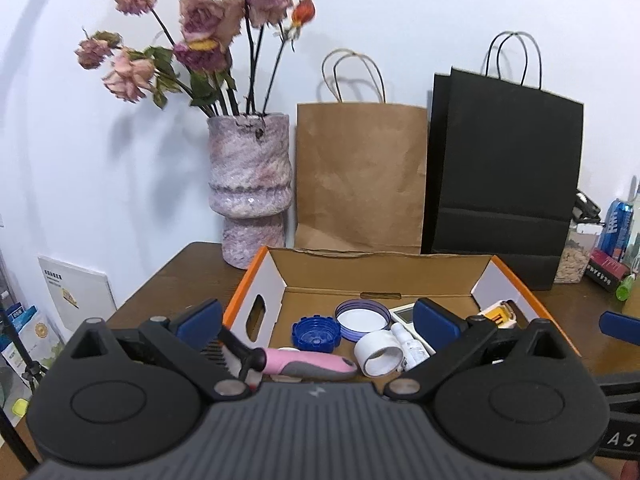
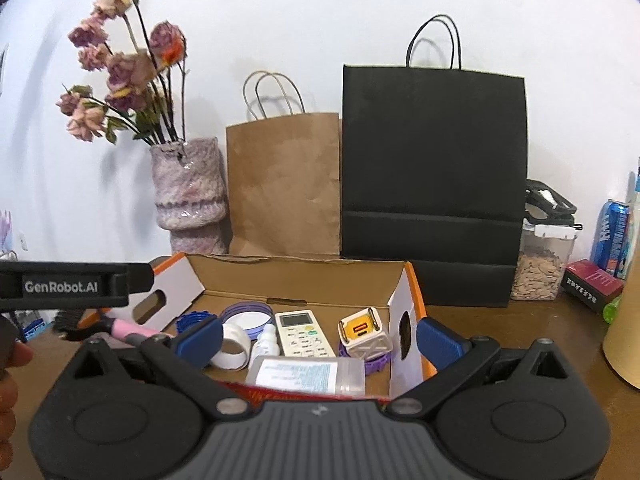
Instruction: Organize rigid objects
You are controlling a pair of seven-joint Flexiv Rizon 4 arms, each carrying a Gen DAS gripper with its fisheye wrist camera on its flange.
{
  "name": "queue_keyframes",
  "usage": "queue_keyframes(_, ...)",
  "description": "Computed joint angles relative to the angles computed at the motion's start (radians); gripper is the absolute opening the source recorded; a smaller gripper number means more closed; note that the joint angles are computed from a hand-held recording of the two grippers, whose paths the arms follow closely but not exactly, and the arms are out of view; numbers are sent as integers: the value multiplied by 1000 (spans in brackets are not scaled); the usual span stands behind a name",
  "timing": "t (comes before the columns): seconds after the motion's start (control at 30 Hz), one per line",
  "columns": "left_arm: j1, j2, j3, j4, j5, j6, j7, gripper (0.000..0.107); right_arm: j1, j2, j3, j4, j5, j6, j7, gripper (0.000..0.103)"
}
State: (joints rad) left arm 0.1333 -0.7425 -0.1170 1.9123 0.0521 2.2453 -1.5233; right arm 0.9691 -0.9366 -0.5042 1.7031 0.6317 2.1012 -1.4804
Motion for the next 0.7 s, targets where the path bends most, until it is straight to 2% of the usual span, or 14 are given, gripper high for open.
queue_keyframes(0.43, 29, 124, 20, 210, 100, 101, -44, 103, 31, 148, 122, 169, 129, 164, -157, 103)
queue_keyframes(0.7, 61, 188, 46, 375, 192, 197, -72, 103, 10, 233, 282, 293, 200, 305, -229, 103)
